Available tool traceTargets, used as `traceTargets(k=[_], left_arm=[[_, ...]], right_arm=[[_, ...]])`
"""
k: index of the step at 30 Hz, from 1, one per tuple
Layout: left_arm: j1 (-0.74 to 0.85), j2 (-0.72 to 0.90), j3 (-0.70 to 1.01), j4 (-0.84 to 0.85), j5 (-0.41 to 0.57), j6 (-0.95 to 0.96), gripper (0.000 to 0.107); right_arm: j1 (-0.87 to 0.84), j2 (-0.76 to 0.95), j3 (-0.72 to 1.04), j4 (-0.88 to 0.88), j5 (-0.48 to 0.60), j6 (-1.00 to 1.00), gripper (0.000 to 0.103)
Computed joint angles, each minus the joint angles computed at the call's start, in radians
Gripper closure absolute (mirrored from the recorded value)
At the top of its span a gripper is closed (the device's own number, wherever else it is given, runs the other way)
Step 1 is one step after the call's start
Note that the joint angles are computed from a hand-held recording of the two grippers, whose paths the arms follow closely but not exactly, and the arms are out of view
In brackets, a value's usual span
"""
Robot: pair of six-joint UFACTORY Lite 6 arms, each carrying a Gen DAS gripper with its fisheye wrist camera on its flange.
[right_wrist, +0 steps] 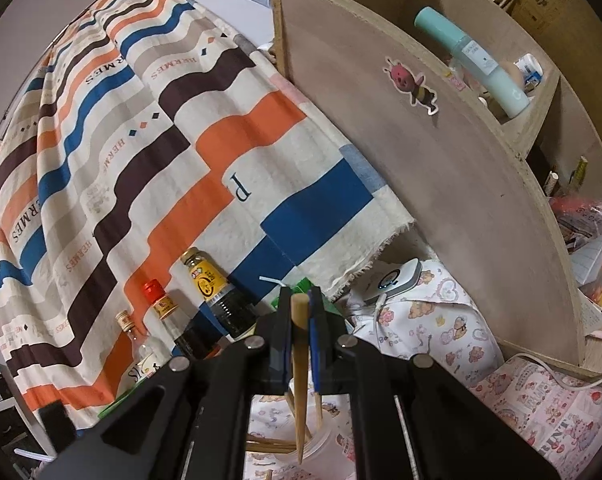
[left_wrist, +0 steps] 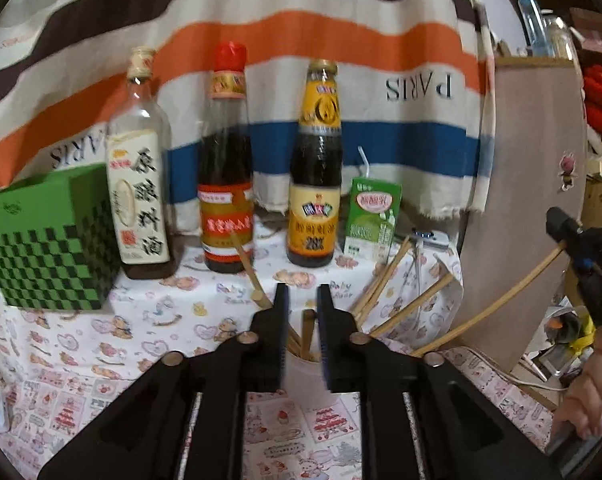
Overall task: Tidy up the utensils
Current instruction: 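Lower both chopsticks into the clear cup and open both grippers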
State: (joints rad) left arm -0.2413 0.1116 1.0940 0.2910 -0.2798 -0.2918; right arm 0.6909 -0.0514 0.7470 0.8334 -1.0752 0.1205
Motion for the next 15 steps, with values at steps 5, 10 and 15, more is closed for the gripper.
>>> traceTargets(k=[5,10,15], left_arm=[[0.068,-0.146,-0.130,0.096,-0.045,-0.099,0.052],[0.182,-0.256,-0.254,0.211,-0.088,-0.197,0.034],[0.282,-0.311,-0.367,0.174,-0.158,-0.112,0.026]], right_arm=[[0.041,0.016,0.019,0.019,-0.042,-0.064,0.097],[0.083,0.082,0.119,0.058,-0.061,-0.179,0.097],[0.110,0.179,0.279,0.078,-0.039,-0.325,0.097]])
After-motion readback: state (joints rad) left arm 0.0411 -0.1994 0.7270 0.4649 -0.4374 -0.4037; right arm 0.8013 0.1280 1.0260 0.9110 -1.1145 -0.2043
